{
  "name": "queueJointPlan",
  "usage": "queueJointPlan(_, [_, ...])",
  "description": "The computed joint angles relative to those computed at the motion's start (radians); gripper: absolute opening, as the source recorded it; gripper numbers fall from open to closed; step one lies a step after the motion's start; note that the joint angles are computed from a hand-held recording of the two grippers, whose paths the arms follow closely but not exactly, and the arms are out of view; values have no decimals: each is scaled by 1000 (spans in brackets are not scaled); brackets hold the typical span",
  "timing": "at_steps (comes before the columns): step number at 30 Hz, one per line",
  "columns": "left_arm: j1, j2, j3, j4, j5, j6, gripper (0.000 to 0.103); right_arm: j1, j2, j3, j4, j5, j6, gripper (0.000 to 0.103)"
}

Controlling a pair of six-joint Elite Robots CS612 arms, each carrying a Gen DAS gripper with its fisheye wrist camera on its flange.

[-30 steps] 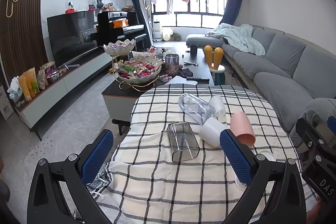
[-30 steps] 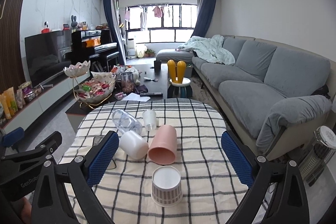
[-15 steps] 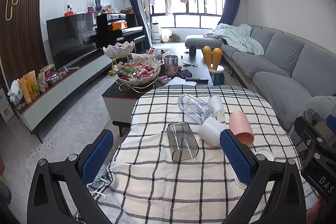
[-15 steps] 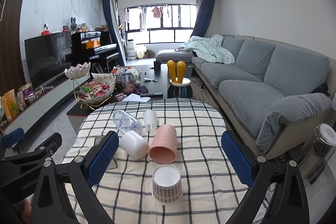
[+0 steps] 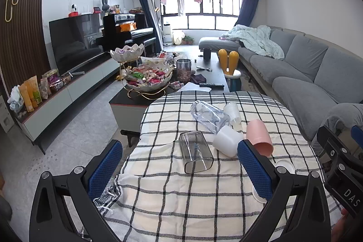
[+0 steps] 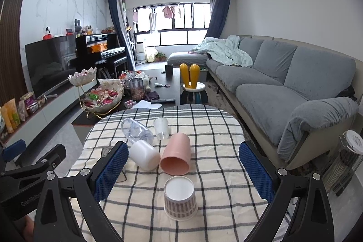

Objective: Flip cup upside down

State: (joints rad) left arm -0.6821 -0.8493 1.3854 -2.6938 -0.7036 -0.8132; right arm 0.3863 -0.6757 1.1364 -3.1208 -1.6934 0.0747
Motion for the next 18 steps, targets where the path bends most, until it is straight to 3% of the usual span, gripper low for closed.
queueJointPlan(18, [1,2,-8,8,-14,0,103,-1,-1,2,0,-1,4,98])
